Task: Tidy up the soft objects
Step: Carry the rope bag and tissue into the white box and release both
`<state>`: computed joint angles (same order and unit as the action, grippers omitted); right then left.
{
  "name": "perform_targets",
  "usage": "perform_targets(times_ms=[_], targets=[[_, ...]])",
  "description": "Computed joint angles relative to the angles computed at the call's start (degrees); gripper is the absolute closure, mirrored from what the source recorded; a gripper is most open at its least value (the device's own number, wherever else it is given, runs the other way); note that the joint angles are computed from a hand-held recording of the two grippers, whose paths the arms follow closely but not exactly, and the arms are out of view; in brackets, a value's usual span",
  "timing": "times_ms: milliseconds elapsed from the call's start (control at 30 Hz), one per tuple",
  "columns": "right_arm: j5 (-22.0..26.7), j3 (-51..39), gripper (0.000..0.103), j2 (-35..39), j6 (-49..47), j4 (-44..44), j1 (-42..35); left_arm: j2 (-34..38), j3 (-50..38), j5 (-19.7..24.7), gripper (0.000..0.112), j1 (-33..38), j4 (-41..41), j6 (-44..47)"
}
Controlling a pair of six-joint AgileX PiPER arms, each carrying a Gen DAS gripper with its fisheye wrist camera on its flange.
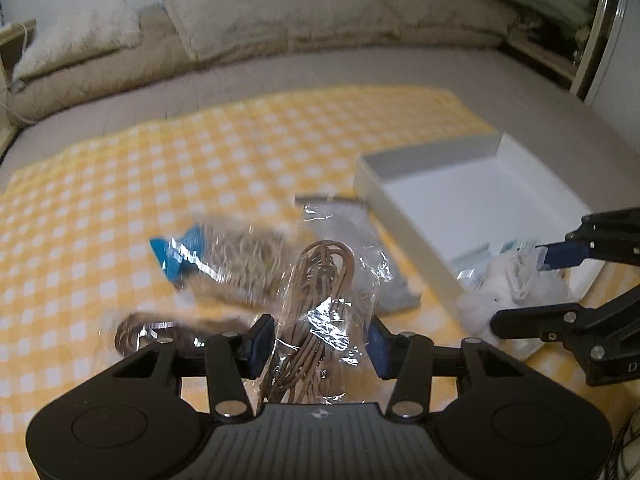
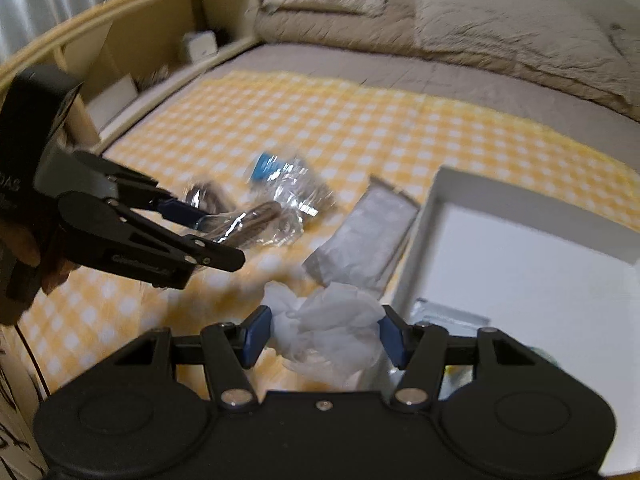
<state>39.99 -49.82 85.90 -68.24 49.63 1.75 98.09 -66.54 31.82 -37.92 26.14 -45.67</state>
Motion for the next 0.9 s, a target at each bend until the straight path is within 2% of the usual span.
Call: perform_targets(times_ms=[233, 533, 667, 900], targets=[[3.5, -0.7, 0.044, -1.6, -4.4, 5.6, -8.2, 1.9, -5.2, -0.2, 0.062, -2.4, 2.4, -11.6], [6.9, -3.3, 0.044, -1.3, -6.3, 10.1, -17.1, 9.3, -14.7, -0.6, 0.062, -3.6, 4.9, -23.6], [6.7, -3.6, 0.044, -0.7, -6.3, 10.9, -19.7, 15.2, -23.0, 2.0, 0.062, -3.1, 2.0, -24.3], [5.0, -5.6, 0.044, 2.3, -5.4, 11.0, -23.8, 23.0, -33.4, 0.0, 0.062, -2.2, -4.6, -23.5]])
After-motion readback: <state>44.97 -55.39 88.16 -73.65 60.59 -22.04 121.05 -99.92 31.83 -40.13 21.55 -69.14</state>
